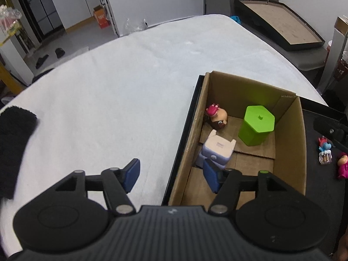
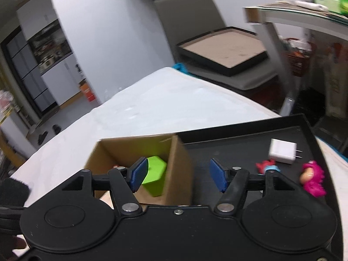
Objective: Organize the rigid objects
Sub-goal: 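Open the right tool and move it back to the tray, then grasp the pink dinosaur figure with the right tool and lift it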
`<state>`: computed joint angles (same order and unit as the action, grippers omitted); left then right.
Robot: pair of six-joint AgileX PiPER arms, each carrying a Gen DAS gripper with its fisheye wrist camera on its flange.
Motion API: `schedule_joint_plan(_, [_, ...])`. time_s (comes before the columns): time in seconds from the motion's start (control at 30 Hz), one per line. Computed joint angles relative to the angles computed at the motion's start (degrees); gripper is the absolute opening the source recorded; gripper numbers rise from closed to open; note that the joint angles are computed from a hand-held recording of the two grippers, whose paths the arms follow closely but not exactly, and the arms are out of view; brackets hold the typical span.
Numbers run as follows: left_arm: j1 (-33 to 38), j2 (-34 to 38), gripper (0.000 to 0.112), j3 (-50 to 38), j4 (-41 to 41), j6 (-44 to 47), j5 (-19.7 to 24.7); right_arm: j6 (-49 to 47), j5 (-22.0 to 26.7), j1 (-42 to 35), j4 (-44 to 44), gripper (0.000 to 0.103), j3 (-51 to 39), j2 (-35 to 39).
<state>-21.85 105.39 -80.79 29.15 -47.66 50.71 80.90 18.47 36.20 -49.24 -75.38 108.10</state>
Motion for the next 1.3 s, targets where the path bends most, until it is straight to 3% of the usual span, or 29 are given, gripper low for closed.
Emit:
schedule_joint_plan(0.13, [-2.5, 0.8, 0.066, -2.1, 1.9, -1.2, 2.4, 6.9, 1.5, -1.1, -5.1, 0.066, 2.5, -1.0])
schedule_joint_plan(0.4, [-6.0, 3.9, 0.068, -8.4, 3.6, -2.9, 6.9, 10.9, 5.9, -3.2, -9.9, 0.066, 5.7, -1.8])
schedule_joint_plan(0.83, [-8.5, 11.0, 0.068, -20.1, 5.5, -4.2, 15.1, 6.2, 12.1, -8.1, -2.6, 0.06, 5.9, 0.9])
schedule_joint_plan(1.3, [-10.9, 15.9, 0.068, -26.1, 5.1, -2.8, 18.0, 2.0, 11.7, -11.7, 3.3, 0.056, 5.4, 3.7])
